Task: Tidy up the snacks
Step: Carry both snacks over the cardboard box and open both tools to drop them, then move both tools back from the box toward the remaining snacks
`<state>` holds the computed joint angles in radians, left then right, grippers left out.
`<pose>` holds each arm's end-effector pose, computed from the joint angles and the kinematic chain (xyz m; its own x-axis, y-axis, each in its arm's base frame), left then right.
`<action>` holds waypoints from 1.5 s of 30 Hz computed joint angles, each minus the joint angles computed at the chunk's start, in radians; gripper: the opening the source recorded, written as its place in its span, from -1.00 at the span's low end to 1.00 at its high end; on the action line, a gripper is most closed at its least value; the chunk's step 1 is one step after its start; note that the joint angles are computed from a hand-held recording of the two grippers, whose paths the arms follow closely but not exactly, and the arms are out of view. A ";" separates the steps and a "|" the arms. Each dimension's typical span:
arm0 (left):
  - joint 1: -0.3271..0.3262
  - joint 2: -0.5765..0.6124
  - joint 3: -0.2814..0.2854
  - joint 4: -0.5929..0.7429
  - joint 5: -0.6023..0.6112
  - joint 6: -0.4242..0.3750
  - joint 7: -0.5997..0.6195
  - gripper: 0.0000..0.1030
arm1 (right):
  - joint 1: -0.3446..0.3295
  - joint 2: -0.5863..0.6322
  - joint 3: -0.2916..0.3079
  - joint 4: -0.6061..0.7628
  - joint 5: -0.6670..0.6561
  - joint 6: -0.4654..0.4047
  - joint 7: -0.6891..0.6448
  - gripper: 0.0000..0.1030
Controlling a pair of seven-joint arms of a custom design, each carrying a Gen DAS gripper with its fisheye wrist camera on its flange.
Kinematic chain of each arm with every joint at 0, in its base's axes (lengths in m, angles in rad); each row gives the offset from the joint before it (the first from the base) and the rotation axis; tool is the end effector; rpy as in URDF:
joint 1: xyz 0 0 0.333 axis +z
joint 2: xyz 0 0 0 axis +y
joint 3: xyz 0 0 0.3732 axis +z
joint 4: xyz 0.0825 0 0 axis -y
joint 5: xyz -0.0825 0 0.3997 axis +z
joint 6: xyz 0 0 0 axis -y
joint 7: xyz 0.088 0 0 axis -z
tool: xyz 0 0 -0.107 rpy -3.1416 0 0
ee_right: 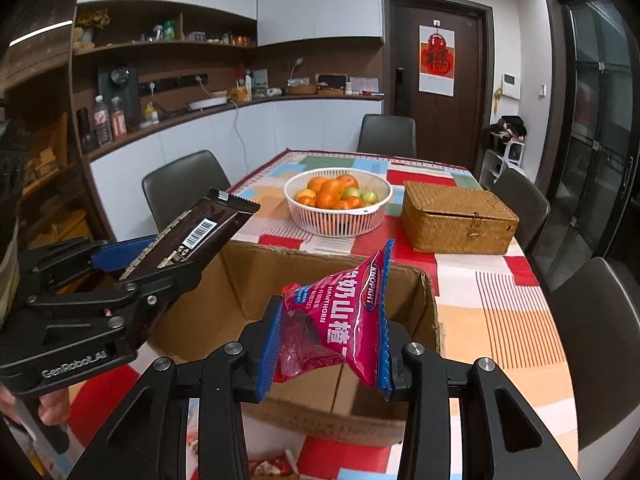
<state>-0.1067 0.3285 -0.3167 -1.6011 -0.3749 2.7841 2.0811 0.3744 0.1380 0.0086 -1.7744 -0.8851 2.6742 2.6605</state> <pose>0.6921 -0.2516 0.5979 -0.5685 -0.8207 0.0562 -0.5244 0.3090 -0.7934 0.6138 0.2722 0.6080 -0.0552 -0.9985 -0.0020 -0.5673 0.0330 -0.8228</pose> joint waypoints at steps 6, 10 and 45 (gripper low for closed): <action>-0.025 -0.012 0.031 -0.041 0.071 0.087 -0.069 0.33 | 0.016 0.036 -0.019 0.037 -0.031 -0.062 0.019 0.25; -0.008 -0.071 0.014 -0.137 0.077 0.162 -0.059 0.39 | 0.023 0.007 -0.017 -0.005 -0.099 -0.077 0.092 0.29; -0.224 -0.500 0.239 -0.677 -0.669 0.289 0.595 0.49 | 0.061 -0.200 0.180 -0.296 -0.314 -0.172 0.452 0.35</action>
<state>-0.3309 -0.1716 -0.0778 -2.2779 -1.0443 3.0728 2.6765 0.4352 -0.0618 0.1890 -2.0705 -1.1990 2.5018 3.1126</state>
